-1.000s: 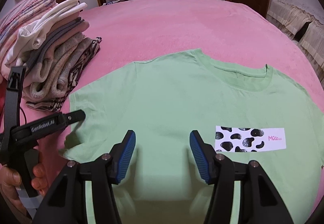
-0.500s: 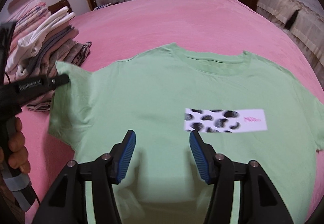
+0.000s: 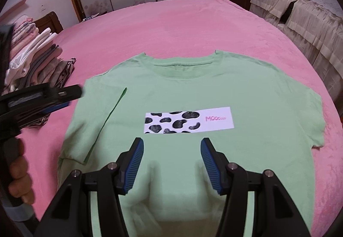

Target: Fold small clothes

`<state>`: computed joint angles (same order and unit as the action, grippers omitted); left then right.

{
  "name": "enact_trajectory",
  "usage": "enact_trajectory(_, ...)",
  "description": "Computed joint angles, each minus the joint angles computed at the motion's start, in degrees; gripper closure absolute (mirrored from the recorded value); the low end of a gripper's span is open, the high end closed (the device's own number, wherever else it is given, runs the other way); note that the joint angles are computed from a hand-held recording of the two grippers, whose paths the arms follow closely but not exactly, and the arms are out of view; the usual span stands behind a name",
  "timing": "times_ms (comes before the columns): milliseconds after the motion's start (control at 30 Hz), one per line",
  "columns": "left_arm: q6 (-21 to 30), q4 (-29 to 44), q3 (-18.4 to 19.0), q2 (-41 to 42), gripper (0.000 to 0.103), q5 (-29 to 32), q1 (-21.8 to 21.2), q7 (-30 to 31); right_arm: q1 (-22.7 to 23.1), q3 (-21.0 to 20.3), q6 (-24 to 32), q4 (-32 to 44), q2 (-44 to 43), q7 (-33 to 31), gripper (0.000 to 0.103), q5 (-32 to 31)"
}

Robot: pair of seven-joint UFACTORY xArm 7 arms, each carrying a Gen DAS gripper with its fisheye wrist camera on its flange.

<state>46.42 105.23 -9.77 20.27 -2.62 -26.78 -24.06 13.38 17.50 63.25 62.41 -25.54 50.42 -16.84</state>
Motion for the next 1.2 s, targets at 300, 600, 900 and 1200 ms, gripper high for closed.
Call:
enact_trajectory(300,-0.43,-16.5,1.35,-11.17,0.066,3.21,3.95,-1.73,0.5,-1.51,-4.16,2.01,4.4,-4.21,0.047,0.26)
enact_trajectory(600,-1.66,-20.43,-0.64,-9.54,0.077,-6.4,6.25,4.95,2.09,-4.46,-9.76,8.85,15.63,-10.85,0.047,2.1)
enact_trajectory(900,-4.23,-22.47,-0.54,-9.21,0.097,-7.63,6.09,6.59,3.43,-7.86,-11.23,15.02,26.84,-12.72,0.066,4.37)
enact_trajectory(1200,-6.45,-29.75,-0.3,-15.29,0.089,-15.45,8.35,7.91,5.64,-9.14,-10.4,16.21,27.53,-11.19,0.067,2.13)
